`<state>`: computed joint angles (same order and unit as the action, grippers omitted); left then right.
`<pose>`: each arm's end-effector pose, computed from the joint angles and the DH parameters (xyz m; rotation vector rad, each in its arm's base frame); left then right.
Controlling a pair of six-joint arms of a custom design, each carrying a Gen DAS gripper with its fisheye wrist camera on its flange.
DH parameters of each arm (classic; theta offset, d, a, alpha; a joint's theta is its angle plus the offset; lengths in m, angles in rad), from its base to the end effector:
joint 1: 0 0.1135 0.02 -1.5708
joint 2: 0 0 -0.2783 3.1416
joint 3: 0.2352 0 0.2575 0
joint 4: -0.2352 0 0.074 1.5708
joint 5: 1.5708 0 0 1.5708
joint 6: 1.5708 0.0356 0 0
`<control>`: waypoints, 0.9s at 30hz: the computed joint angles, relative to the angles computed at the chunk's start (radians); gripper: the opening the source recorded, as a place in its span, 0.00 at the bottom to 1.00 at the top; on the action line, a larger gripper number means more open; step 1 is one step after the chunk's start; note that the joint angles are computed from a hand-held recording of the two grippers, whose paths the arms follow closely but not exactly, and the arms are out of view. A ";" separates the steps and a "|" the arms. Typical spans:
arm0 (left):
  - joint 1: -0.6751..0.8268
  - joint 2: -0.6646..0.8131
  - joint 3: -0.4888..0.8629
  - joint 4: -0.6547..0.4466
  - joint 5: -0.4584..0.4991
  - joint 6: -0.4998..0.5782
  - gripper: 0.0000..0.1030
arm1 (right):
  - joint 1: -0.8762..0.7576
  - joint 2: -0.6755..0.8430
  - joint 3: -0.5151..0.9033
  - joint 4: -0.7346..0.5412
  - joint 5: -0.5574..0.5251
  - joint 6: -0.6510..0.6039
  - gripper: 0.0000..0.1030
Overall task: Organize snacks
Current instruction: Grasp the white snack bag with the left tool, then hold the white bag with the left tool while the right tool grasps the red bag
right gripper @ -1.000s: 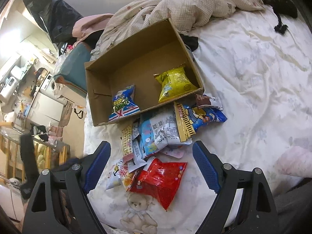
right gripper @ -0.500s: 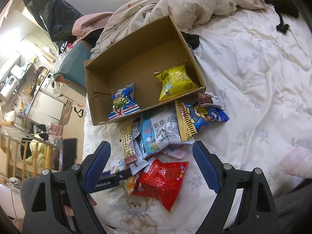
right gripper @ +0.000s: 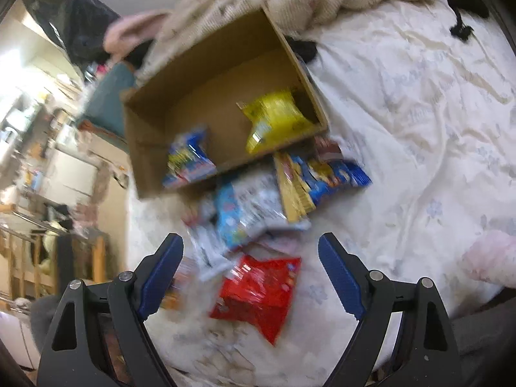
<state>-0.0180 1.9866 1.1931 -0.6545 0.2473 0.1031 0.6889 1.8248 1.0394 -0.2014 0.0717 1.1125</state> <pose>0.3639 -0.0153 0.1240 0.2036 2.9804 -0.3631 0.2871 0.2331 0.1569 0.5889 2.6017 0.5690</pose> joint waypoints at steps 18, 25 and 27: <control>0.042 -0.073 -0.036 0.033 0.013 0.003 0.44 | -0.032 0.332 0.152 0.018 -0.364 0.084 0.76; 0.039 -0.074 -0.034 0.038 0.019 -0.006 0.44 | -0.023 0.385 0.184 0.049 -0.403 0.087 0.71; 0.042 -0.076 -0.039 0.044 0.017 -0.009 0.44 | -0.014 0.394 0.214 0.017 -0.396 0.056 0.59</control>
<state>0.0237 1.9105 1.1546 -0.6106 0.2639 0.0940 0.6748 2.2184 1.2533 -0.1841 -0.3247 1.1686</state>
